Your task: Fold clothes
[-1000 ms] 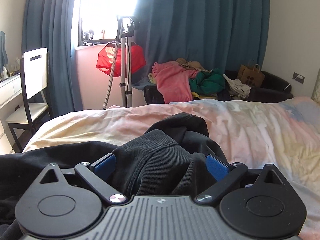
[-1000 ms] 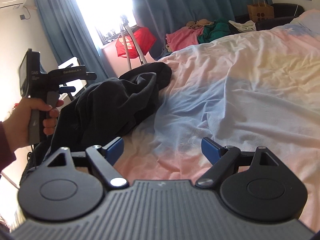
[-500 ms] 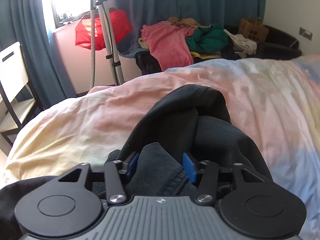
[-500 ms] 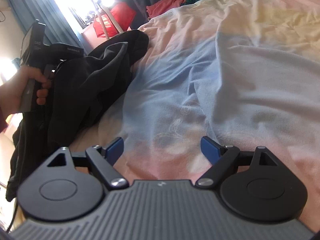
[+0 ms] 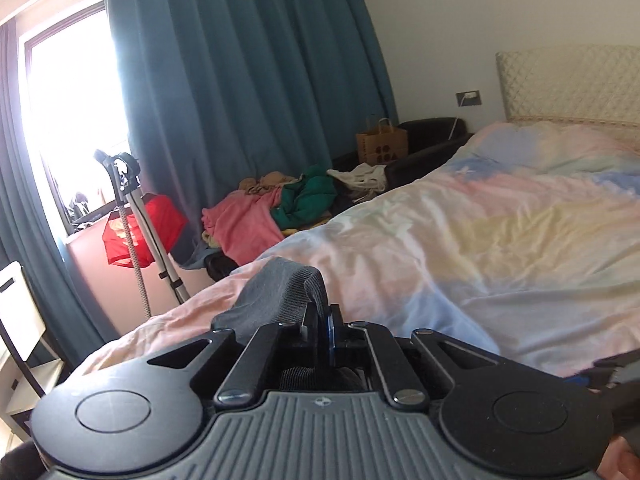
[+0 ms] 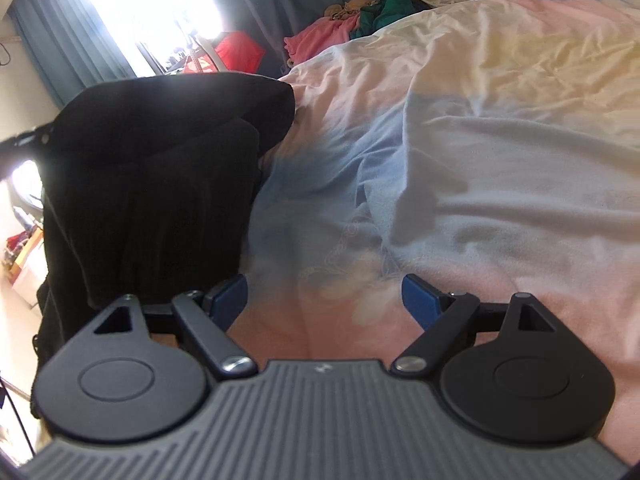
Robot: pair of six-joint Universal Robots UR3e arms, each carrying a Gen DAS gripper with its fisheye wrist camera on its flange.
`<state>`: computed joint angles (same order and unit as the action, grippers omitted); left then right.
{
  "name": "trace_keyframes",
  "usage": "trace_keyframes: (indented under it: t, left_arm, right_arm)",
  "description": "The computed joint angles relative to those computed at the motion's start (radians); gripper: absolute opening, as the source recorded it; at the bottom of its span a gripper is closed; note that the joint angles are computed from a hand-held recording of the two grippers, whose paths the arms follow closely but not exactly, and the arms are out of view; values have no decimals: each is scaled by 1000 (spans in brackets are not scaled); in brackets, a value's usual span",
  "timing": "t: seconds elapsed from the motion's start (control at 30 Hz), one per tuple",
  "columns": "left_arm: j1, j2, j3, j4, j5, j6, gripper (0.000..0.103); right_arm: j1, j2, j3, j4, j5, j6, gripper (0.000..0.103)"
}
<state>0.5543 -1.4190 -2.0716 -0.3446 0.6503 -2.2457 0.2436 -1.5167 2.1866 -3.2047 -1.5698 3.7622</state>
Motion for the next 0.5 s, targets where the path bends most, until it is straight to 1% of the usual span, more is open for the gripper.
trace_keyframes:
  t: [0.07, 0.13, 0.2, 0.23, 0.27, 0.33, 0.4, 0.43, 0.5]
  left_arm:
    - [102, 187, -190, -124, -88, 110, 4]
    - [185, 319, -316, -259, -119, 189, 4]
    - [271, 415, -387, -427, -153, 253, 4]
    - [296, 418, -398, -456, -161, 255, 4]
    - [314, 411, -407, -465, -165, 247, 4]
    - [326, 368, -401, -436, -170, 208, 4]
    - [324, 291, -344, -441, -172, 168, 4]
    - [330, 271, -319, -471, -178, 168, 5]
    - [346, 246, -299, -516, -195, 186, 5]
  right_arm:
    - [-9, -47, 41, -14, 15, 14, 86]
    - [-23, -95, 79, -23, 38, 27, 86]
    - [-56, -138, 125, -44, 96, 55, 86]
    - [-73, -161, 148, -54, 126, 69, 86]
    - [-110, -191, 183, -72, 191, 96, 86]
    - [-164, -233, 241, -110, 288, 141, 86]
    - [-199, -283, 294, -127, 358, 189, 74]
    - [-214, -297, 304, -121, 390, 205, 71]
    - [-235, -287, 254, -45, 439, 199, 59]
